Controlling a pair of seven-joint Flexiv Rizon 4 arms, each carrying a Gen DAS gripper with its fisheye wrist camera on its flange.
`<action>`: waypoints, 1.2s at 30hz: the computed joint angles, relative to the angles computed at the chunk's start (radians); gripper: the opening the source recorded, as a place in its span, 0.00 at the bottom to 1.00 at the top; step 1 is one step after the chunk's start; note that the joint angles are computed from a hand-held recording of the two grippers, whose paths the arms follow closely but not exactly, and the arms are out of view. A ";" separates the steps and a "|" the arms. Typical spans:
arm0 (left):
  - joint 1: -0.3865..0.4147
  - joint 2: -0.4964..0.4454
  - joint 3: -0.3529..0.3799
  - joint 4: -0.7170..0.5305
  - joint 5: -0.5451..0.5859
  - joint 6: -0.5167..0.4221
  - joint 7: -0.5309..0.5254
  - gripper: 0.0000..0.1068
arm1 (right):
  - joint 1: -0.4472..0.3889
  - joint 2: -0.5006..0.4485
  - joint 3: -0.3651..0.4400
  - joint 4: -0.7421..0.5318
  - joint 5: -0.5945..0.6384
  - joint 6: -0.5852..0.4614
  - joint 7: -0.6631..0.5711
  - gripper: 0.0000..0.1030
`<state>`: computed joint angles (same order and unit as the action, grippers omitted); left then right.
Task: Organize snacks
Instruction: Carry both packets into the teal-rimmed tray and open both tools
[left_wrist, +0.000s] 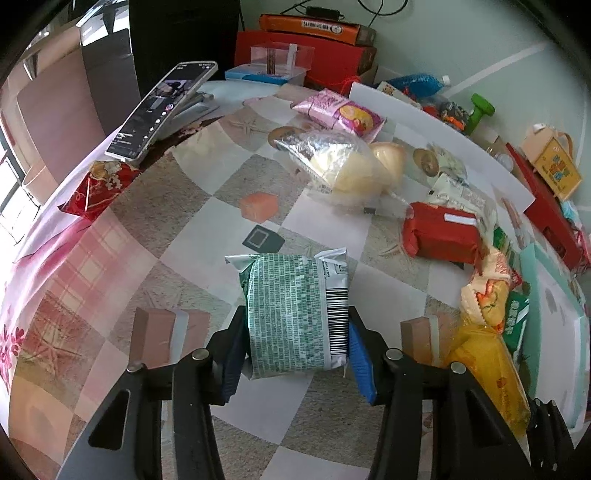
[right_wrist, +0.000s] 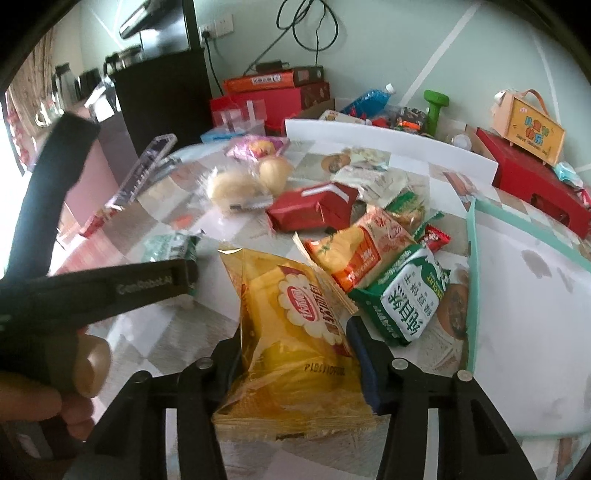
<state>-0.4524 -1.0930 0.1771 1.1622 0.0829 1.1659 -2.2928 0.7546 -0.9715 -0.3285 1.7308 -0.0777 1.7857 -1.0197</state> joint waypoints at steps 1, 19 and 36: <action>-0.002 0.005 0.003 0.006 0.003 0.007 -0.003 0.48 | -0.004 0.003 0.005 0.002 0.001 0.012 -0.003 0.51; -0.084 0.047 0.059 -0.001 0.075 0.134 0.015 0.48 | 0.071 0.045 -0.107 0.084 0.330 0.154 -0.051 0.51; -0.136 -0.129 -0.121 -0.328 -0.007 0.069 0.431 0.48 | 0.252 -0.023 -0.491 0.322 0.465 0.051 0.299 0.51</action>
<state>-0.5882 -1.2216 0.0562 0.8341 0.0763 1.2352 -1.8616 1.0070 -0.9947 -0.8196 2.0531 0.3877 1.8367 -0.7204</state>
